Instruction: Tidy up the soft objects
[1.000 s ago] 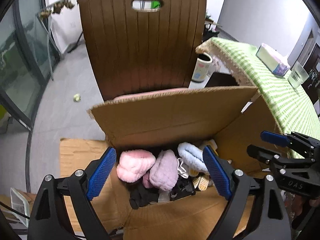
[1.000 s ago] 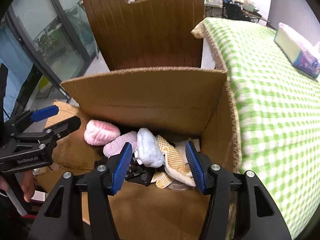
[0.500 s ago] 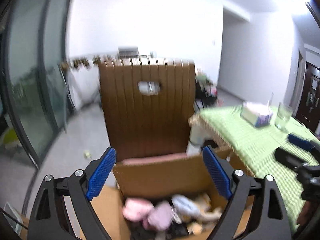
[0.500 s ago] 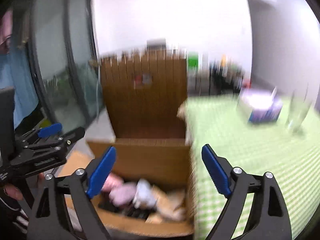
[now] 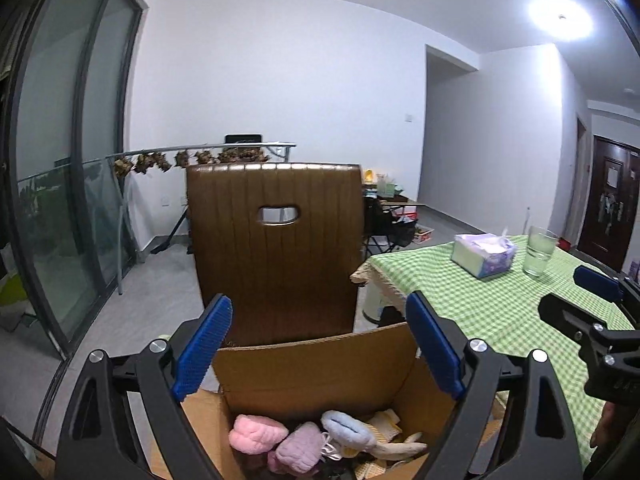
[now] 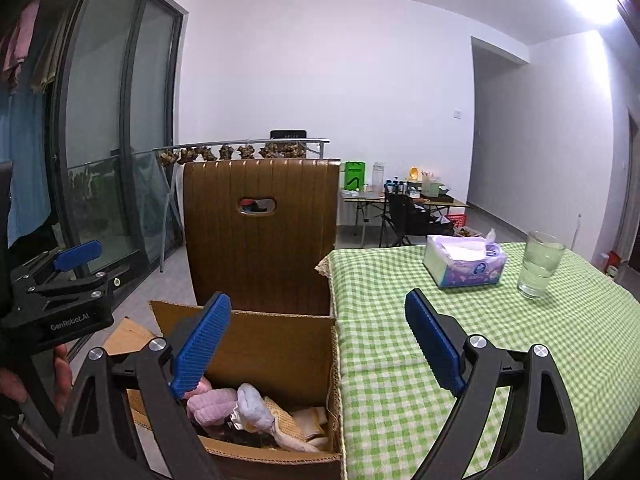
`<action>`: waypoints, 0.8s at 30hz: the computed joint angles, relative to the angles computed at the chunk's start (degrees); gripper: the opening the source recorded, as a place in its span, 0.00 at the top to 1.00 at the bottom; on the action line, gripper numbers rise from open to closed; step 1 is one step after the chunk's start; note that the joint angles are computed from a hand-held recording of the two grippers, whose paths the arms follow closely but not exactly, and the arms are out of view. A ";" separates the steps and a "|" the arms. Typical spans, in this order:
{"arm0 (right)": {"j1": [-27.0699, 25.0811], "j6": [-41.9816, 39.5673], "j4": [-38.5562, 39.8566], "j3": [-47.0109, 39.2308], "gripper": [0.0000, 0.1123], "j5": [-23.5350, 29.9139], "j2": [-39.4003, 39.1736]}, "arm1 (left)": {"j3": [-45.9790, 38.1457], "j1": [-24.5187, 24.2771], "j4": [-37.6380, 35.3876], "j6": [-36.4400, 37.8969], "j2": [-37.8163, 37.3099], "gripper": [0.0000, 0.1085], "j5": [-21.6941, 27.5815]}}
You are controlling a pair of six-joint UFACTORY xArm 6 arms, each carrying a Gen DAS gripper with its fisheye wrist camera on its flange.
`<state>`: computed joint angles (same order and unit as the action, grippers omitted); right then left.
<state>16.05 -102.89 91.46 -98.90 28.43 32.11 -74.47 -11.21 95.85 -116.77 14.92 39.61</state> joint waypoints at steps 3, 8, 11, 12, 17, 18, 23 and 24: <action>-0.47 -1.18 1.83 2.17 0.24 -1.92 -1.84 | -1.34 -0.64 0.69 0.45 0.93 0.21 -1.42; -2.97 -2.99 5.75 5.25 0.24 -7.47 -4.58 | -5.77 -1.75 2.40 1.08 3.84 0.21 -5.09; -5.16 -4.32 9.68 7.12 0.24 -12.01 -6.20 | -10.40 -2.94 3.01 3.46 6.91 0.21 -8.02; -5.72 -4.58 10.47 7.62 0.24 -13.15 -6.65 | -12.32 -3.44 3.49 4.02 8.12 0.21 -9.17; -10.24 -15.30 23.13 11.48 0.24 -20.42 -10.63 | -22.29 -5.59 2.99 8.78 14.37 0.19 -16.83; -11.28 -17.34 25.64 12.18 0.24 -21.49 -11.39 | -24.80 -6.28 2.90 10.09 15.96 0.19 -18.59; -18.77 -37.85 48.89 15.23 0.22 -27.37 -16.22 | -36.00 -9.42 -1.32 17.25 23.61 0.19 -26.69; -19.98 -41.38 52.74 15.46 0.22 -28.04 -16.72 | -38.21 -10.19 -3.72 20.07 25.29 0.19 -28.40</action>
